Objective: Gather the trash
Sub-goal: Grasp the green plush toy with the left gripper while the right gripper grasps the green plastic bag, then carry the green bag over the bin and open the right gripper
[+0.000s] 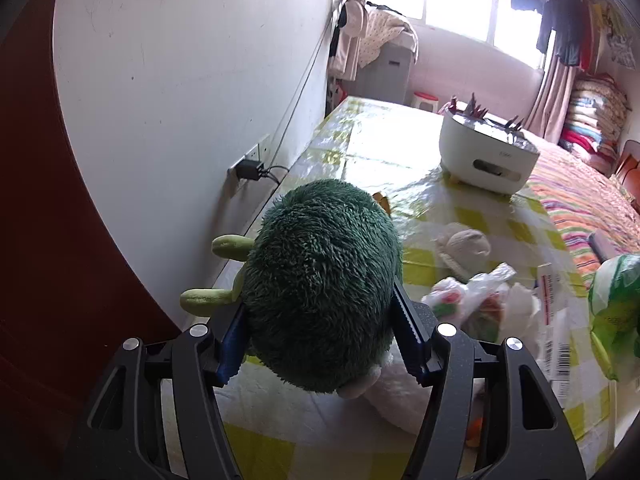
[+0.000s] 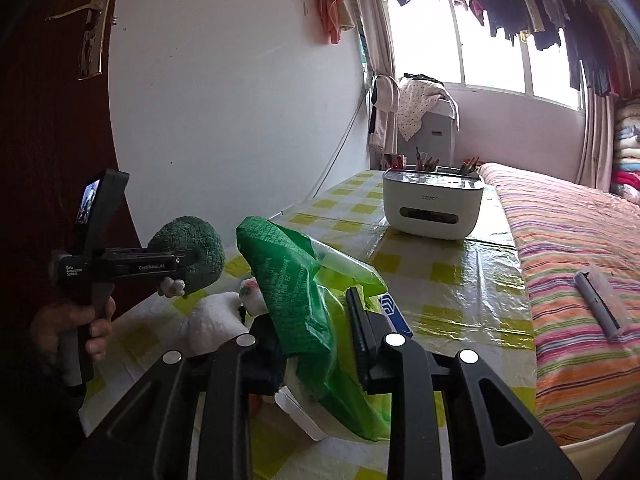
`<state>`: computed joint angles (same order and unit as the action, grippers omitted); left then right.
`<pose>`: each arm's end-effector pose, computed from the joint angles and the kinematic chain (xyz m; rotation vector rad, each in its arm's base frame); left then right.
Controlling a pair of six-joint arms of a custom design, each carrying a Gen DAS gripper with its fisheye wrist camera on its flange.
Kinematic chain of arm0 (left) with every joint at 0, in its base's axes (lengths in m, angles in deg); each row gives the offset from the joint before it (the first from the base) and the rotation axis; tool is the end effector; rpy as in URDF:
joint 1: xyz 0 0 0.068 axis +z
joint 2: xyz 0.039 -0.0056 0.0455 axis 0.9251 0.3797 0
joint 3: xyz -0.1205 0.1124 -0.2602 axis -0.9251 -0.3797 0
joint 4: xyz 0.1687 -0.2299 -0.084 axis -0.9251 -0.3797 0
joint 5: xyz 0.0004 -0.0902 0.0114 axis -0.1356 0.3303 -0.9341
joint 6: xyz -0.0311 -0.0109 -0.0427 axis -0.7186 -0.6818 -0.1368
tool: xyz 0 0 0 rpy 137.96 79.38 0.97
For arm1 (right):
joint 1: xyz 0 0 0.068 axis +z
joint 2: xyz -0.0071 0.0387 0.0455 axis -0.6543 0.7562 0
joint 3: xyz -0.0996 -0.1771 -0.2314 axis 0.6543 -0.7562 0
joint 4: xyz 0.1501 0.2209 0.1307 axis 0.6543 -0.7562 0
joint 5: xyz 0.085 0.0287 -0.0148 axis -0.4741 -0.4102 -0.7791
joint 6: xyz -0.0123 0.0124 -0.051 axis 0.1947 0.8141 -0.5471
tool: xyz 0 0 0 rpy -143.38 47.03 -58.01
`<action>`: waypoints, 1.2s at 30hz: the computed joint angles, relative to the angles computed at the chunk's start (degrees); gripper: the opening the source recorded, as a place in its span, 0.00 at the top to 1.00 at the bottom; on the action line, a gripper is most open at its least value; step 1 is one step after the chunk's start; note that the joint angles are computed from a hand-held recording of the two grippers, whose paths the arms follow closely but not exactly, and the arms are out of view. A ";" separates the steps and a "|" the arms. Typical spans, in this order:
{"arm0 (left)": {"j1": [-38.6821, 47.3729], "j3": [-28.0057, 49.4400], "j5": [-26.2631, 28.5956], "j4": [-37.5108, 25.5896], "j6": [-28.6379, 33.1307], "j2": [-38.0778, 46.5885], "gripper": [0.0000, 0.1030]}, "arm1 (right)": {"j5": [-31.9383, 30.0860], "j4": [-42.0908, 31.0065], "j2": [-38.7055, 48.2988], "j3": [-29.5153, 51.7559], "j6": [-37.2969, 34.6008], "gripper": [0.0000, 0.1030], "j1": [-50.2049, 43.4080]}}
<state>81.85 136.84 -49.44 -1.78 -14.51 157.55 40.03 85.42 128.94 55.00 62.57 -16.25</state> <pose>0.3581 0.0790 0.1606 0.1145 2.2835 -0.1292 0.2336 0.0998 0.1458 -0.1063 2.0425 0.2077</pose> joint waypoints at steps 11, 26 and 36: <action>-3.30 -7.41 3.94 -0.25 0.95 -10.89 0.41 | 1.19 -5.36 -11.60 -6.50 1.58 0.75 -3.58; -16.61 -17.01 4.57 -2.65 0.63 -24.60 0.40 | 1.56 -24.89 -36.49 -13.79 0.75 0.75 -11.48; -30.21 -23.04 -0.43 -2.37 -1.42 -31.56 0.40 | -5.71 -44.49 -56.86 -16.14 -2.83 0.75 -26.57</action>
<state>51.64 113.79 -49.87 -4.16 -15.93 125.99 34.32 40.92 72.09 38.86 59.74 -42.82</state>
